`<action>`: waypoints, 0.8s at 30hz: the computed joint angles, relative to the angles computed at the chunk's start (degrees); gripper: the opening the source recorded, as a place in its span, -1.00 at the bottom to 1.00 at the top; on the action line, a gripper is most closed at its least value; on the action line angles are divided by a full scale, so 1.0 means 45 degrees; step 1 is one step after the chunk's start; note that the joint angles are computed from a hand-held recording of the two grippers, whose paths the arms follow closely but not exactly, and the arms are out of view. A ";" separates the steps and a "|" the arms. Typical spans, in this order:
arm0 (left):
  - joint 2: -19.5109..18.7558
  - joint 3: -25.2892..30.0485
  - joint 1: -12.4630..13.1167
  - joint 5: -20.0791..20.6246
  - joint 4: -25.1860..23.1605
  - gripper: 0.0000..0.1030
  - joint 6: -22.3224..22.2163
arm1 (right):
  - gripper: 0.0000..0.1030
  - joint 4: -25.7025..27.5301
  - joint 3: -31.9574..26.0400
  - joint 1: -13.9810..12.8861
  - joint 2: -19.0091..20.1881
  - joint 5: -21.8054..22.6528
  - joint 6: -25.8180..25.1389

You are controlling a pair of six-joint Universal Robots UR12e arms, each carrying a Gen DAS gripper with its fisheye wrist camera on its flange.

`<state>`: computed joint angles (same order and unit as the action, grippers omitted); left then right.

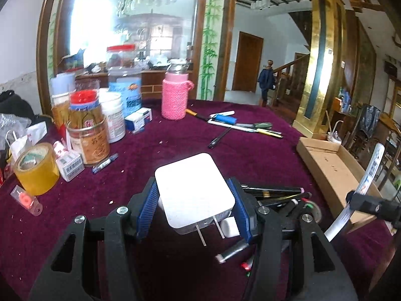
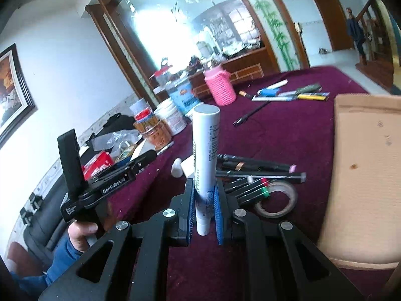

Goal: Organize rigid objects
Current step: 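Carry marker and adapter into the cardboard tray and open both tools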

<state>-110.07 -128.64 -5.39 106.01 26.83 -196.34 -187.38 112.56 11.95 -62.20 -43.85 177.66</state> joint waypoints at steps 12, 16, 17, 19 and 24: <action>0.0226 0.0724 -0.1000 -0.1200 -0.0689 0.05 0.0285 | -0.75 -0.1281 0.0451 -0.1191 -0.0224 0.0245 0.1611; 0.0034 0.1210 -0.1357 -0.1396 -0.1144 0.05 0.0354 | -0.75 -0.1380 0.0511 -0.1533 -0.0165 0.0370 0.2027; -0.0036 0.1341 -0.1437 -0.1466 -0.1241 0.05 0.0360 | -0.75 -0.1341 0.0531 -0.1650 -0.0166 0.0420 0.2079; -0.0168 0.1590 -0.1564 -0.1710 -0.1436 0.05 0.0376 | -0.75 -0.1238 0.0553 -0.1827 -0.0178 0.0380 0.2170; -0.0591 0.2448 -0.1990 -0.2015 -0.2301 0.05 0.0647 | -0.75 -0.0644 0.0482 -0.2111 -0.0330 -0.0213 0.2155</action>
<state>-112.73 -117.63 -14.35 96.94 16.48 -193.42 -190.28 114.73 2.45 -63.69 -44.81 187.36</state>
